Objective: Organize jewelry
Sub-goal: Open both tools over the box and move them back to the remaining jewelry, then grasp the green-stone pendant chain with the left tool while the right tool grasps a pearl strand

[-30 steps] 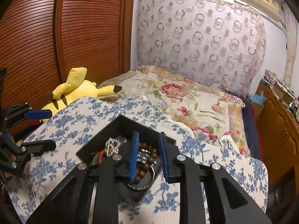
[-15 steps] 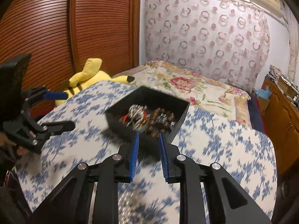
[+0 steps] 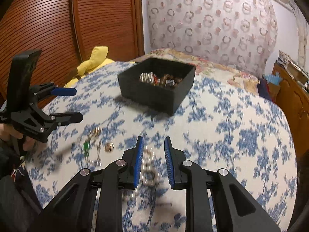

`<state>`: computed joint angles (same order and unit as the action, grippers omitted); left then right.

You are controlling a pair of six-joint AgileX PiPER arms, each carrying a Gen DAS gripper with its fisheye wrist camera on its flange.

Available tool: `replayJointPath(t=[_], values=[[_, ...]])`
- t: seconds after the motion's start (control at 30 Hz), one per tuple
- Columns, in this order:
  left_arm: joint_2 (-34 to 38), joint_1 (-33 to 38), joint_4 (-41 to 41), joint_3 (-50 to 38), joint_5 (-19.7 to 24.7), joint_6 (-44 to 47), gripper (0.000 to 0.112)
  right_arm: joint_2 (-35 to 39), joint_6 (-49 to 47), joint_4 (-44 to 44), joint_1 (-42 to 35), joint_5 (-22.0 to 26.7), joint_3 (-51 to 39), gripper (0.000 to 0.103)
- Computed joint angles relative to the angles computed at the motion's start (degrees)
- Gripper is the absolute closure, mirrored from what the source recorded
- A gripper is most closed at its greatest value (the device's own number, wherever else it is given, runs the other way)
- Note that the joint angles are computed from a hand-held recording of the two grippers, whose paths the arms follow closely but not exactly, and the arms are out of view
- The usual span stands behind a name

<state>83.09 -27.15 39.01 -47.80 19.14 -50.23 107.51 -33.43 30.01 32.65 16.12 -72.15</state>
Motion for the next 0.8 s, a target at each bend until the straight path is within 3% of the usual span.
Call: replayJointPath(t=[0.37, 0.57, 0.73, 0.8], values=[[1.6, -1.6, -4.6, 0.8, 0.9, 3.6, 0.017, 0.5, 0.1, -1.5, 1.0, 2.1, 1.9, 0.079], [2.1, -1.7, -5.9, 0.4, 1.2, 4.8, 0.017, 2.8, 13.2, -16.7, 3.4, 3.4, -1.4, 0.079], [2.9, -0.9, -9.2, -0.3, 1.6, 7.9, 0.017, 3.2, 14.5, -18.6, 3.7, 3.4, -1.9, 0.079], [3.2, -0.6, -10.5, -0.6, 1.9, 9.2, 0.017, 3.1, 14.1, -18.1, 3.7, 3.1, -1.7, 0.087]])
